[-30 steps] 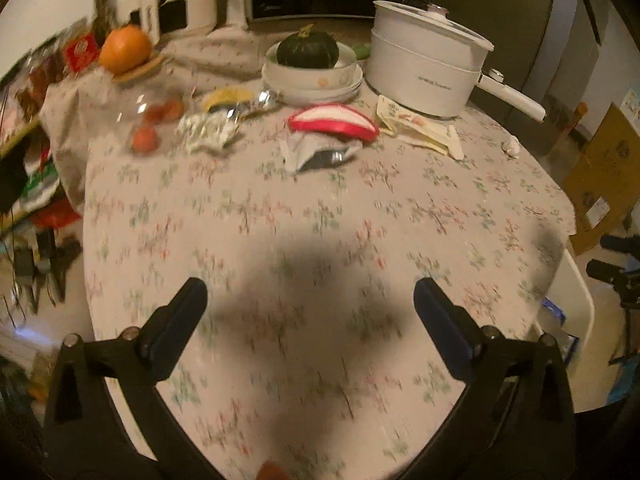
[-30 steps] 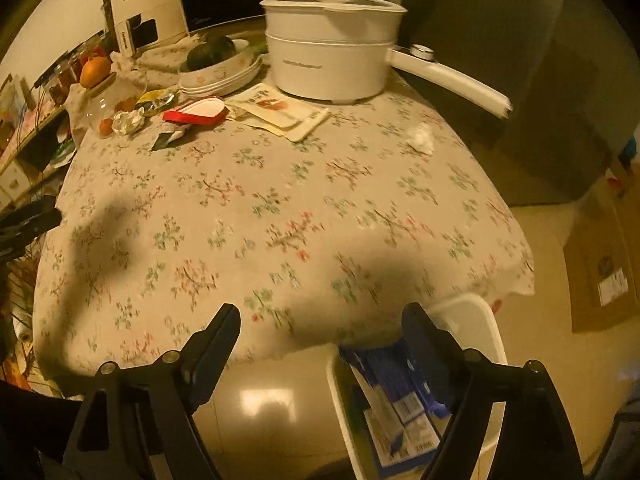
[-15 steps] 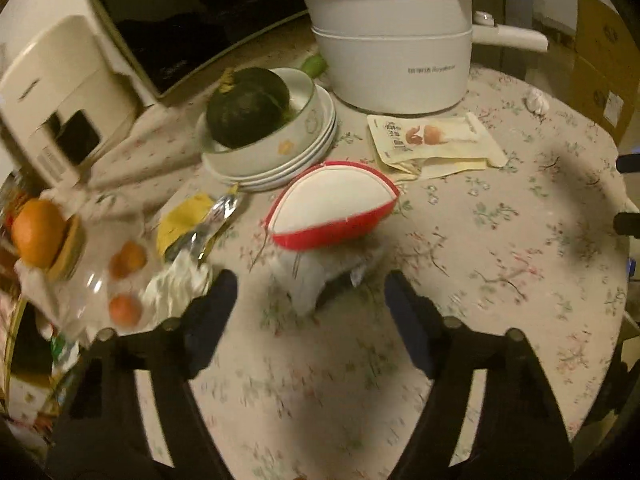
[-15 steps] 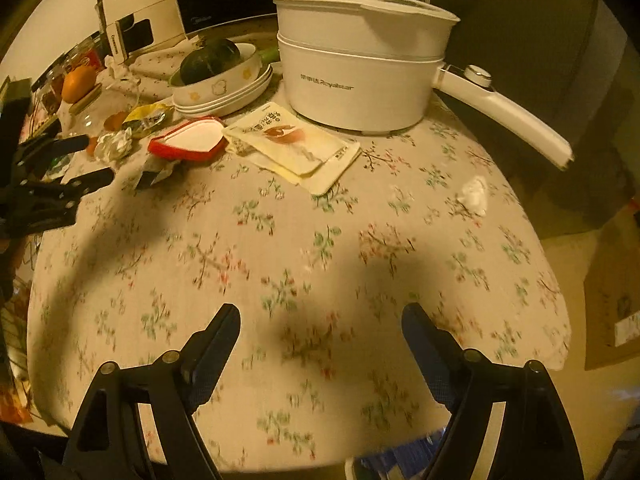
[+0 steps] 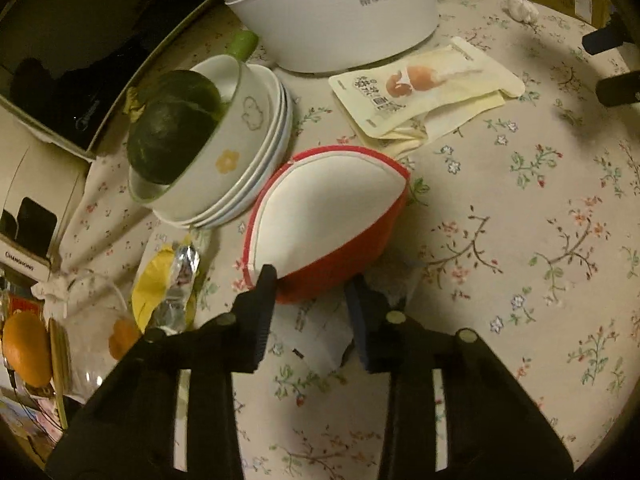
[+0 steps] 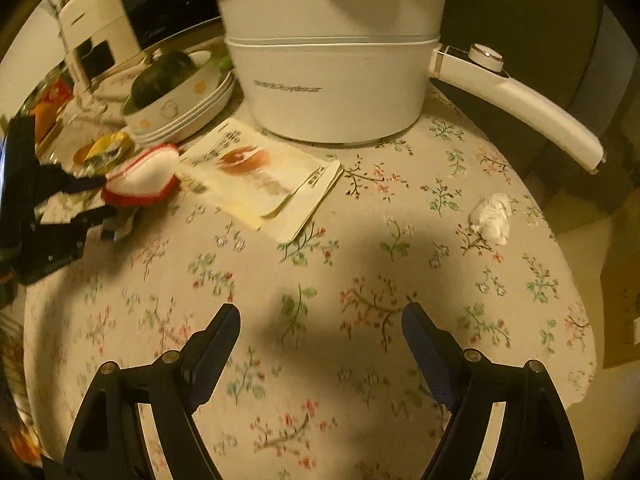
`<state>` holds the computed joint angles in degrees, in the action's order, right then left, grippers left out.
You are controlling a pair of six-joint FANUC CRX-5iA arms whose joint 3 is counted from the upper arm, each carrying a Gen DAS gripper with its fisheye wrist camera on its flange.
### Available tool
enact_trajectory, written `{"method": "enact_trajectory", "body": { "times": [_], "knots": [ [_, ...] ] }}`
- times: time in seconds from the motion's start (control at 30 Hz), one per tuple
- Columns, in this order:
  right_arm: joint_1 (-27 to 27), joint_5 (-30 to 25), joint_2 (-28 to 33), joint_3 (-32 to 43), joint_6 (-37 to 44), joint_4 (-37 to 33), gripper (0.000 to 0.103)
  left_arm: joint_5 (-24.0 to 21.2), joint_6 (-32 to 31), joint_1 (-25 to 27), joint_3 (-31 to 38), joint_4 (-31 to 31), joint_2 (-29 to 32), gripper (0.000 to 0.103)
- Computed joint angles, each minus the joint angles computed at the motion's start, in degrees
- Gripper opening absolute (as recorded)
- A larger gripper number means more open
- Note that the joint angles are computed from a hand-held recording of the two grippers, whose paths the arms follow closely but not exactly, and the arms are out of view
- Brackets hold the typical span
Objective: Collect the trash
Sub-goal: 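Move the left gripper to the red noodle cup and grasp its rim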
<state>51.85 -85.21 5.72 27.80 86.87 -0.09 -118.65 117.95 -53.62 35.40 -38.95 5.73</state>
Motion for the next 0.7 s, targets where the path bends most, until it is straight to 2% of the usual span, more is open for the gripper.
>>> {"method": "enact_trajectory", "body": {
  "times": [0.23, 0.33, 0.57, 0.7],
  "knots": [
    [0.8, 2.4, 0.6, -1.0, -0.5, -0.6, 0.084, 2.6, 5.1, -0.1, 0.2, 0.6, -1.3, 0.017],
    [2.7, 4.6, 0.2, -2.4, 0.8, 1.2, 0.084, 3.4, 10.4, -1.7, 0.7, 0.3, -2.2, 0.01],
    [8.0, 12.5, -0.7, -5.6, 6.2, 5.8, 0.084, 6.7, 28.7, -6.5, -1.4, -0.4, -6.3, 0.009],
    [10.2, 13.0, 1.4, -3.5, 9.2, 5.2, 0.084, 5.6, 34.7, -11.0, -0.6, -3.5, -6.8, 0.009]
  ]
}}
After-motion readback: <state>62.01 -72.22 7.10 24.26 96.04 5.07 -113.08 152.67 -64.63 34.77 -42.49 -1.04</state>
